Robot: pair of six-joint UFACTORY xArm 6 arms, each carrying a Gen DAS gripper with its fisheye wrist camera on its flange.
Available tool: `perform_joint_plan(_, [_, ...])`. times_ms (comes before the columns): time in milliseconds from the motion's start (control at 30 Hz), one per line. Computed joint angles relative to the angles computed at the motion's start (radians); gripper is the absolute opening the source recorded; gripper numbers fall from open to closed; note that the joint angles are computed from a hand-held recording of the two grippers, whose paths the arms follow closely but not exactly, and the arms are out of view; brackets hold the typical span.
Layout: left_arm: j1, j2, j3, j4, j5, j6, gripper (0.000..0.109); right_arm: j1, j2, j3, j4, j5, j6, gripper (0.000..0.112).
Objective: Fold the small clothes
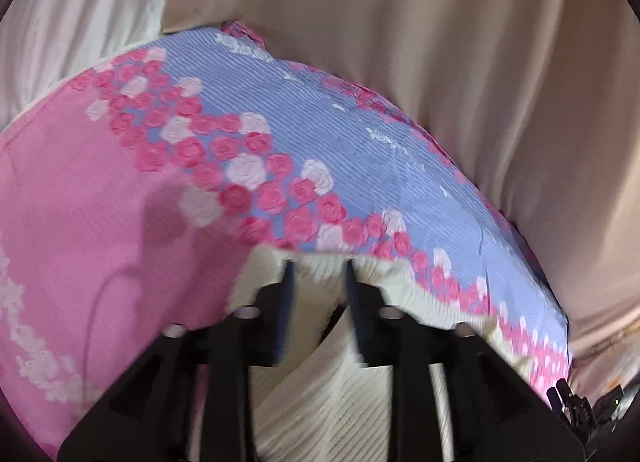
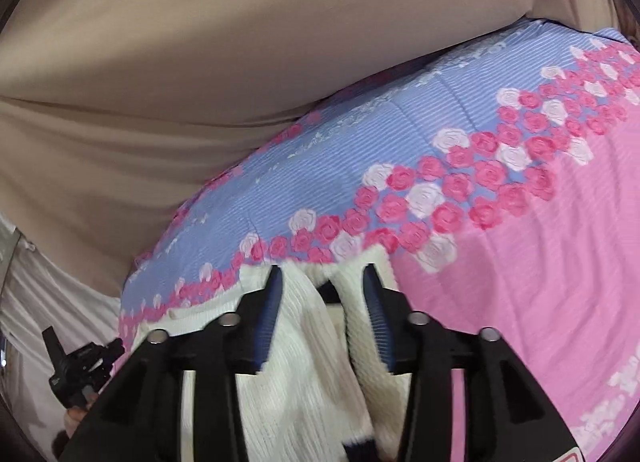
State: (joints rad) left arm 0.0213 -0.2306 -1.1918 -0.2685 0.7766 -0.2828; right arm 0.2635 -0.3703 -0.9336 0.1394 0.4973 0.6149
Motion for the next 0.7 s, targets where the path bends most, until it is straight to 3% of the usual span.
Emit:
perform_joint_plan(100, [0.029, -0.156, 0.122, 0.001, 0.064, 0.048, 0.051, 0.017, -0.151, 0.124, -0.058, 0.093, 0.049, 0.066])
perform_joint_plan(233, [0.075, -0.37, 0.306, -0.053, 0.185, 0.047, 0.051, 0.065, -0.334, 0.289, -0.009, 0.217, 0.079, 0.066])
perform_joint_plan(333, [0.065, -0.492, 0.412, -0.052, 0.263, -0.012, 0.051, 0.106, -0.387, 0.346, 0.058, 0.273, 0.079, 0.066])
perform_joint_plan(433, [0.048, -0.558, 0.482, -0.063, 0.25, -0.076, 0.056, 0.147, -0.385, 0.372, 0.086, 0.231, 0.063, 0.072])
perform_joint_plan(533, [0.033, -0.56, 0.528, -0.044, 0.202, -0.168, 0.062, 0.171, -0.346, 0.381, 0.119, 0.129, 0.05, 0.078])
perform_joint_plan(633, [0.003, -0.549, 0.55, -0.011, 0.114, -0.255, 0.072, 0.18, -0.276, 0.356, 0.047, 0.046, 0.098, 0.079])
perform_joint_plan(667, [-0.011, -0.528, 0.535, 0.021, 0.109, -0.285, 0.072, 0.179, -0.264, 0.349, 0.044, 0.038, 0.099, 0.066])
perform_joint_plan(700, [-0.017, -0.507, 0.517, 0.037, 0.112, -0.288, 0.067, 0.174, -0.243, 0.334, 0.083, 0.038, 0.067, 0.022])
